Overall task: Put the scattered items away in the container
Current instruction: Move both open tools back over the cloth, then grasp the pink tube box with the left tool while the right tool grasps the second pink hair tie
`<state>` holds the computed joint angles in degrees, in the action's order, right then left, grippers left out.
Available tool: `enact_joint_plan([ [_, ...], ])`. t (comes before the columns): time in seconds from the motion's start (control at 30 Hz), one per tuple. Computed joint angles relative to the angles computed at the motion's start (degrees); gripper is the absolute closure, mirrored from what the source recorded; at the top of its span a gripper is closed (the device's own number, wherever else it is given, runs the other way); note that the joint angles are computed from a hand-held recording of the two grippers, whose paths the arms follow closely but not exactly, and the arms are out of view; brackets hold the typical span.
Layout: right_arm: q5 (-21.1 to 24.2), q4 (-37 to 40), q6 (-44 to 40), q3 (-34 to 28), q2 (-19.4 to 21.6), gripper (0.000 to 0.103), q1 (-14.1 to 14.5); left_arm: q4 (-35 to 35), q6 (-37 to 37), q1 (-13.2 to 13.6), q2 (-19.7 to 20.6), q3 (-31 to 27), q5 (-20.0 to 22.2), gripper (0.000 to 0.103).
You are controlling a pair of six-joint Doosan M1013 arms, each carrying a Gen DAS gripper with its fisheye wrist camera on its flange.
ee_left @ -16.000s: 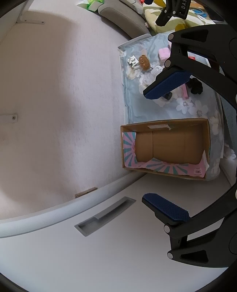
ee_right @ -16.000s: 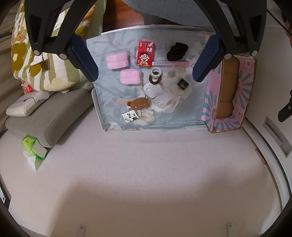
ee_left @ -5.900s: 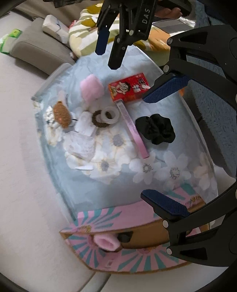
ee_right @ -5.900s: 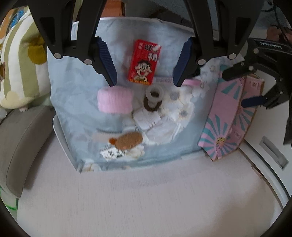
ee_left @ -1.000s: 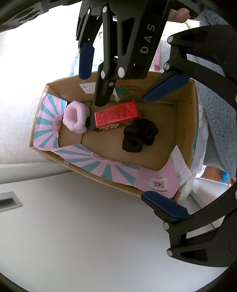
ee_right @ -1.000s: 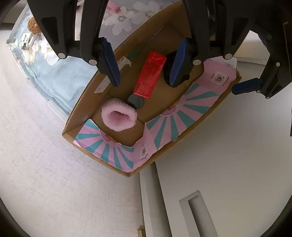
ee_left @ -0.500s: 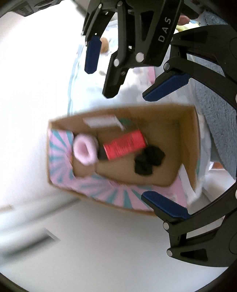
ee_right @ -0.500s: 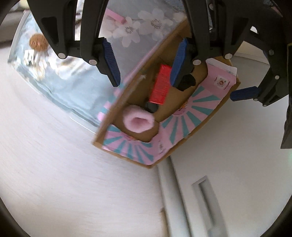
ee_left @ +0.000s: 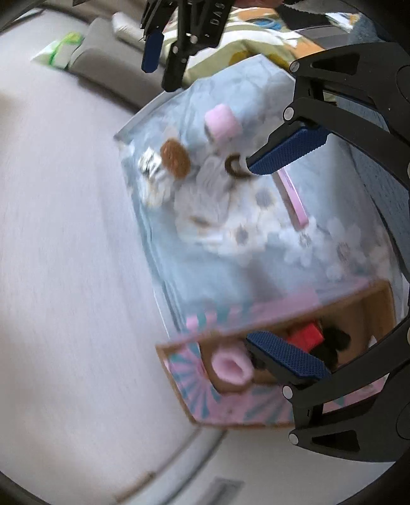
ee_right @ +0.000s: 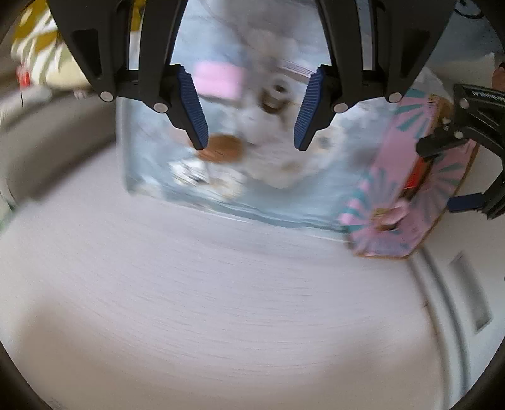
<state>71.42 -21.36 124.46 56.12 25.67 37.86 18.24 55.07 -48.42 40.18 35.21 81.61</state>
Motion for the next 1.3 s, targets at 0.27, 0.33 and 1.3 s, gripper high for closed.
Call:
enact_joint_plan([
  [0.27,-1.4,1.6,7.8,8.6,-4.8,0.05,-1.9,-6.3,9.6,-0.8,5.0,-5.4,3.6,0.003],
  [0.33,-2.1,2.8,8.4,10.3,-5.3,0.05,-2.2,-7.7,11.3,-0.9,5.5,-5.1,4.0,0.002],
  [1.3,-3.7,13.4,6.0,16.1,-1.8,0.027,-5.6,-15.6,18.0,-0.4,13.1,-8.6,9.4,0.003],
])
